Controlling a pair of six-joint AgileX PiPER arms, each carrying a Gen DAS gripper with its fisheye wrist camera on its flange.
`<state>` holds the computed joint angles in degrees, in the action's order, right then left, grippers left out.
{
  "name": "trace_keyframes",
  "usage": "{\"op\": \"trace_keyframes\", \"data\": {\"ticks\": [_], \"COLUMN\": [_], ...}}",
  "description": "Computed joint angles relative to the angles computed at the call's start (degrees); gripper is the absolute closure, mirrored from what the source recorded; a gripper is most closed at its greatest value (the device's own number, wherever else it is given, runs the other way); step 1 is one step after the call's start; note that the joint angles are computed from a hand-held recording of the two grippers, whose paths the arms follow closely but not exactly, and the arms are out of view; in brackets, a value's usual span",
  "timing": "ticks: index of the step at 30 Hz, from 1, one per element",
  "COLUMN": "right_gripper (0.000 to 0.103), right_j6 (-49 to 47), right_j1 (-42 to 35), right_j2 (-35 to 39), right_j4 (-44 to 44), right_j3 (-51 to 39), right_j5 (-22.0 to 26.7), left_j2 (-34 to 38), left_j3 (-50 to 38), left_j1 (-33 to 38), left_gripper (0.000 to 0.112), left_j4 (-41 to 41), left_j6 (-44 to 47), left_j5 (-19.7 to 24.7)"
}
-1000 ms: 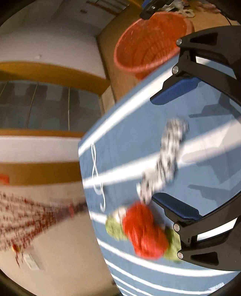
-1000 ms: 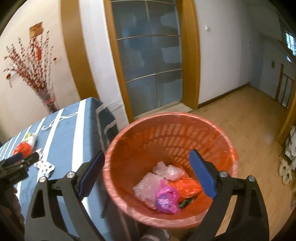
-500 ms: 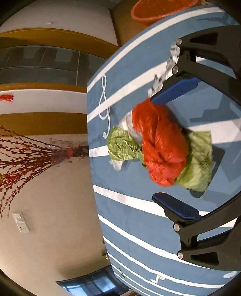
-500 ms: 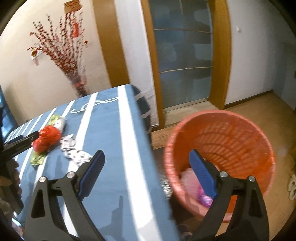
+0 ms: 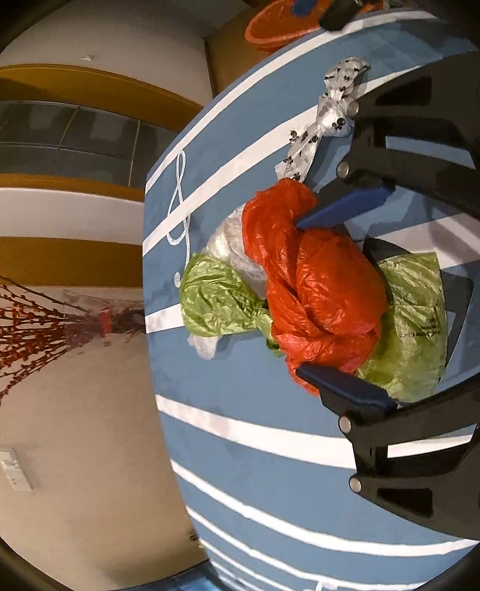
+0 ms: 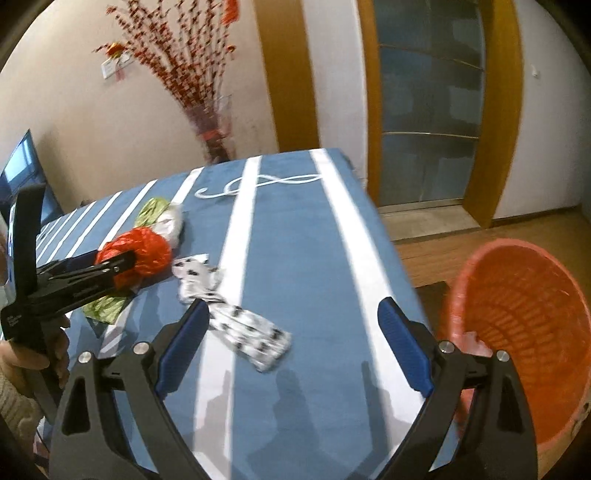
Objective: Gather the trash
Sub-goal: 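Move the left gripper to the orange bag while the right gripper approaches the dotted cloth, then grasp the orange bag with the left gripper while the right gripper grasps the white dotted cloth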
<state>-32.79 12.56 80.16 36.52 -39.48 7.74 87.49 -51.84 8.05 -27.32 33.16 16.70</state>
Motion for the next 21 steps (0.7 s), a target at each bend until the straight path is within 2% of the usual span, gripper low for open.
{"op": "trace_keyframes", "data": {"ticks": [3, 6, 11, 17, 19, 21], "right_gripper": [0.013, 0.014, 0.022, 0.029, 0.039, 0.056], "right_j6": [-3.6, -3.1, 2.51, 13.75, 17.47, 20.51], "right_j1": [1.74, 3.19, 5.4, 8.81, 9.34, 9.41], "right_j2": [3.31, 6.1, 8.96, 11.01, 12.0, 12.96], "right_j4": [3.68, 3.15, -2.39, -14.9, -18.98, -22.36], "right_j3": [-2.77, -4.96, -7.85, -9.18, -9.6, -9.94], "right_j5": [2.25, 3.39, 4.47, 3.67, 3.95, 4.72], "left_j2": [-0.35, -1.08, -2.96, -4.3, -4.13, -4.37], "left_j3": [0.19, 0.53, 1.08, 1.44, 1.39, 1.7], "left_j1": [0.55, 1.52, 3.17, 4.4, 4.87, 5.45], "left_gripper": [0.057, 0.064, 0.068, 0.069, 0.069, 0.069], "left_j4": [-3.93, -7.44, -10.87, -11.37, -11.56, -12.59], "left_j6": [4.0, 7.41, 10.35, 11.02, 11.05, 12.04], "left_j5": [0.51, 1.14, 2.12, 2.16, 2.61, 2.87]}}
